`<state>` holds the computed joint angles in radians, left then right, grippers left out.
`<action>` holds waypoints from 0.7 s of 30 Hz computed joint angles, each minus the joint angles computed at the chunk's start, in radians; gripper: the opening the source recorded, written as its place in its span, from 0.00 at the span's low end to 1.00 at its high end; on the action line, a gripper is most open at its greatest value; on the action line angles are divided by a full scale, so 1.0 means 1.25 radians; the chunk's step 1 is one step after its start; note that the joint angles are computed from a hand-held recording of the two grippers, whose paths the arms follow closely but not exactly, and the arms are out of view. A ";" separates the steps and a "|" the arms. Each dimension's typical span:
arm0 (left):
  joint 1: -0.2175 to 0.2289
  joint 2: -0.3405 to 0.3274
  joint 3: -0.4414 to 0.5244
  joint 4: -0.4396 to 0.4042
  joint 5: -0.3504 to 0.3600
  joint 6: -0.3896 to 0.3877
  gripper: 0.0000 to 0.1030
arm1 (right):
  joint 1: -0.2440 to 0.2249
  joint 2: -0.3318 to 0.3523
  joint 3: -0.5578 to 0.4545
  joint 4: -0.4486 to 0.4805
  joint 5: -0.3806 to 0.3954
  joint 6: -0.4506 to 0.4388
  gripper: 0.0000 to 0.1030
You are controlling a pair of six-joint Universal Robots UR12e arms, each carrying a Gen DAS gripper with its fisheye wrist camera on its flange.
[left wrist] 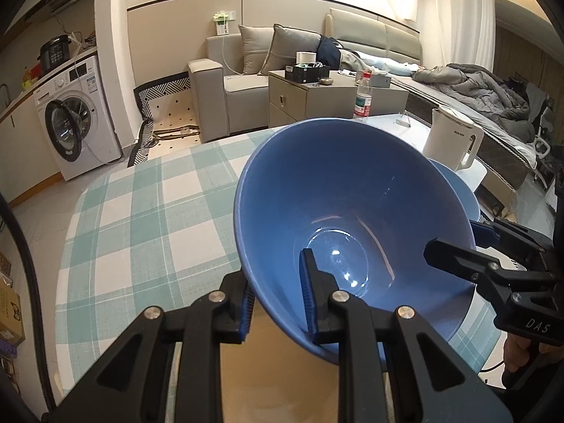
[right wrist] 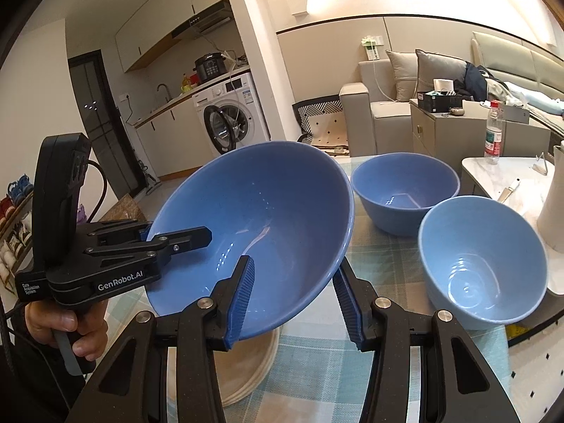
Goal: Organize plates and bowls
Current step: 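Lower the large blue bowl into the light blue bowl with both grippers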
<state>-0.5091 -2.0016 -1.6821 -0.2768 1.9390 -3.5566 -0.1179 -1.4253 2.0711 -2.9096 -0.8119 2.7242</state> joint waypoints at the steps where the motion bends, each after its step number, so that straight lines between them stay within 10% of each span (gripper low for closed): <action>1: -0.001 -0.003 0.006 -0.002 -0.002 0.005 0.20 | -0.004 -0.001 0.000 -0.004 0.002 0.004 0.47; 21: 0.002 -0.065 0.125 -0.027 -0.079 0.078 0.20 | -0.054 -0.013 -0.021 -0.028 -0.011 0.081 0.47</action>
<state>-0.5064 -2.0829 -1.5262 -0.3100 1.8401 -3.4586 -0.1859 -1.4419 2.0447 -2.9451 -0.8261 2.8253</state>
